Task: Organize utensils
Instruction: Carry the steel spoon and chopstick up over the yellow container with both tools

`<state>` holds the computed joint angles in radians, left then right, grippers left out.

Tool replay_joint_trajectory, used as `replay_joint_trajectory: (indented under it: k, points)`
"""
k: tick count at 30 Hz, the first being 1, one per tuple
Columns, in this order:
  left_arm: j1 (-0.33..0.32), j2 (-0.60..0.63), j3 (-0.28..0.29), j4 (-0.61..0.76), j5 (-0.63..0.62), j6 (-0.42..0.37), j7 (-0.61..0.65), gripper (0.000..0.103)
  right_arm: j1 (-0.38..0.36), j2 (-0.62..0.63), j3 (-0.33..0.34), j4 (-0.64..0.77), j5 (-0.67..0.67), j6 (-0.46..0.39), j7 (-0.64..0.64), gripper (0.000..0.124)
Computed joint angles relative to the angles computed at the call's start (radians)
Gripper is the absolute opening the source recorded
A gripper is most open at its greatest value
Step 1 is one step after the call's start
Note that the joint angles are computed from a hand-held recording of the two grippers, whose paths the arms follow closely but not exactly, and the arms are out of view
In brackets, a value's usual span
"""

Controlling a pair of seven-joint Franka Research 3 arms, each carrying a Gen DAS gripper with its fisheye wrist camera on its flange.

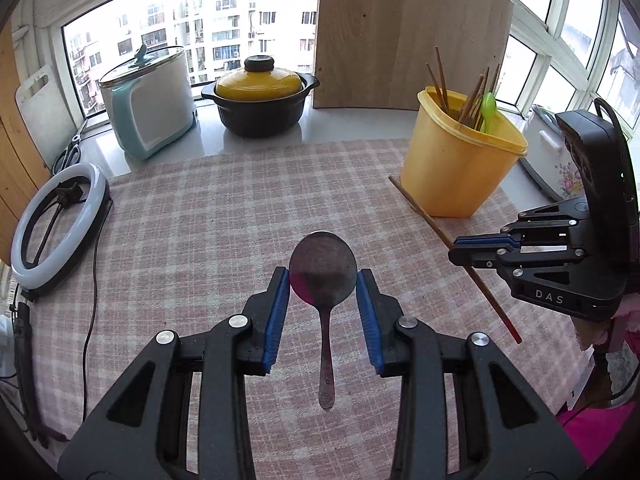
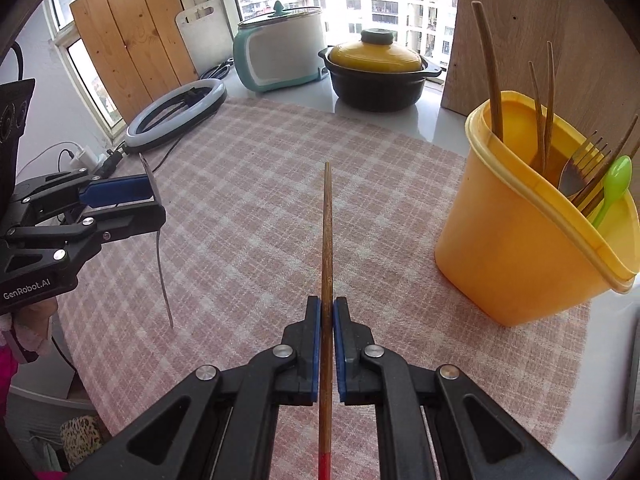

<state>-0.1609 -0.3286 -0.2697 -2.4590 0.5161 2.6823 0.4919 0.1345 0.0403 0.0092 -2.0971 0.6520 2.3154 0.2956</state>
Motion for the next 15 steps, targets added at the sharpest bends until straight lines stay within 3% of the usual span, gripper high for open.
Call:
replay_joint_trajectory:
  k: [15]
  points:
    - [0.011, -0.022, -0.023, 0.063, 0.056, -0.011, -0.025, 0.034, -0.038, -0.052, -0.036, 0.026, 0.120, -0.091, -0.070, 0.003]
